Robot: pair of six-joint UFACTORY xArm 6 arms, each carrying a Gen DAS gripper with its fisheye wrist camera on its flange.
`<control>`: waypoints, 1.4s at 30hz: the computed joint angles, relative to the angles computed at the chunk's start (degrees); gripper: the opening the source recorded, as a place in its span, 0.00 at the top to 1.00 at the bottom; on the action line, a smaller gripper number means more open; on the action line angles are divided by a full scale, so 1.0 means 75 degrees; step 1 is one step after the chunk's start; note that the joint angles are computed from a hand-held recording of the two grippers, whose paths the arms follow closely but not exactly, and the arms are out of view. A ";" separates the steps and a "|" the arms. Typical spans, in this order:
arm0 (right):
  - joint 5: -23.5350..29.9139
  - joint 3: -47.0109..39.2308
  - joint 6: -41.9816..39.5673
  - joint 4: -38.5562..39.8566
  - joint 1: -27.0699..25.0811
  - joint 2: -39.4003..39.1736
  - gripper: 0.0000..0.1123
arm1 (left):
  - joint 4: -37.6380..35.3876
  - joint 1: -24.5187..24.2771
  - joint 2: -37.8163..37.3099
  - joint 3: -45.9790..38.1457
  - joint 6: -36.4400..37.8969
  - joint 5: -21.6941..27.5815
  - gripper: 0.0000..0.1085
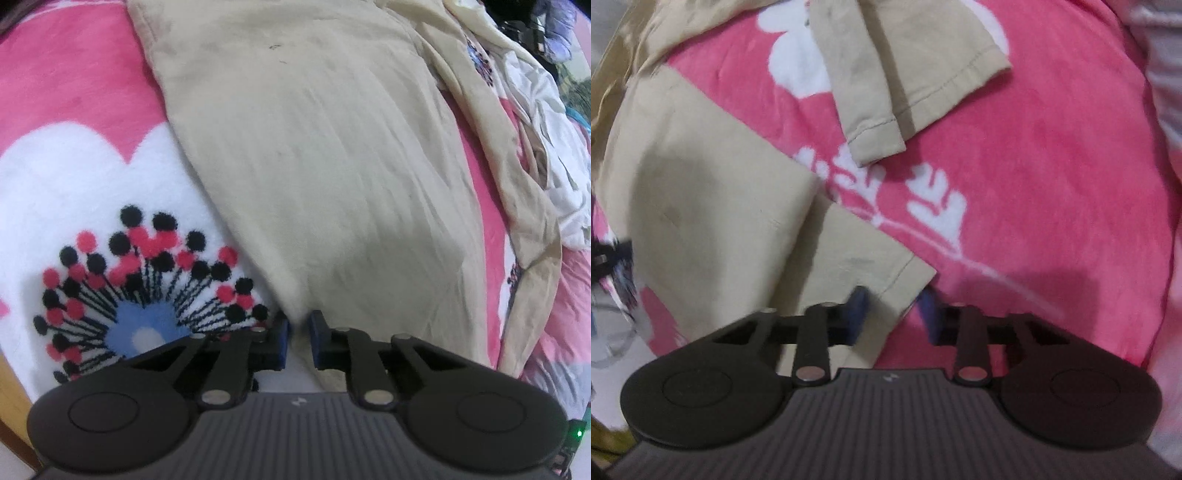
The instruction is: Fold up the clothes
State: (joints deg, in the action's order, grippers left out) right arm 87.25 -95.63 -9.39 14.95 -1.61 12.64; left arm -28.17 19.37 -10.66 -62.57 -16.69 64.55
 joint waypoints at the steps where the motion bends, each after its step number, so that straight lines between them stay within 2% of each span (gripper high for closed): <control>1: -0.0070 0.0104 0.0360 0.0031 -0.0002 -0.0063 0.77 | 0.0024 -0.0010 -0.0020 0.0025 -0.0069 -0.0027 0.89; 6: -0.0998 0.1162 0.1825 0.0487 -0.0114 -0.0586 0.76 | 0.0181 -0.0048 -0.0171 0.0238 -0.0397 -0.0243 0.92; 8: -0.1031 0.1223 0.1847 0.0365 -0.0026 -0.0730 0.88 | 0.0342 -0.0119 -0.0275 0.0334 -0.0724 -0.0364 0.93; 10: -0.0801 0.1032 0.1716 0.0050 0.0156 -0.0808 0.94 | 0.0599 -0.0234 -0.0370 0.0366 -0.1025 -0.0430 0.96; 13: -0.0566 0.0539 0.1564 -0.0758 0.0346 -0.0800 0.94 | 0.0867 -0.0350 -0.0461 0.0323 -0.1247 -0.0410 0.98; 15: -0.0418 0.0208 0.1948 -0.1389 0.0392 -0.0754 0.94 | 0.0940 -0.0367 -0.0528 0.0291 -0.1277 -0.0360 0.98; 21: 0.0470 -0.0706 0.1395 -0.2402 -0.0034 -0.0528 0.94 | 0.0821 -0.0220 -0.0727 0.0148 -0.1032 -0.0001 0.98; 23: 0.0881 -0.1205 0.1148 -0.2436 -0.0222 -0.0339 0.94 | 0.0792 -0.0281 -0.0820 0.0140 -0.1081 0.0091 0.98; 28: 0.1698 -0.2338 0.0475 -0.2737 -0.0178 0.0119 0.94 | 0.0700 -0.0337 -0.0983 0.0100 -0.1037 0.0331 0.98; 30: 0.2022 -0.2872 0.0328 -0.2777 -0.0219 0.0425 0.94 | 0.0666 -0.0582 -0.0481 -0.0317 -0.1215 0.0235 0.98; 35: 0.2845 -0.4027 0.0001 -0.2976 -0.0336 0.1136 0.94 | 0.0422 -0.0737 -0.0438 -0.0350 -0.1299 0.0393 0.98; 38: 0.2912 -0.4220 -0.0160 -0.3308 -0.0356 0.1430 0.94 | 0.0209 -0.0835 -0.0516 -0.0152 -0.1315 0.0501 0.98; 42: 0.2724 -0.3913 -0.0216 -0.3784 -0.0373 0.1638 0.94 | 0.0302 -0.1096 -0.0437 0.0052 -0.1098 0.0468 0.98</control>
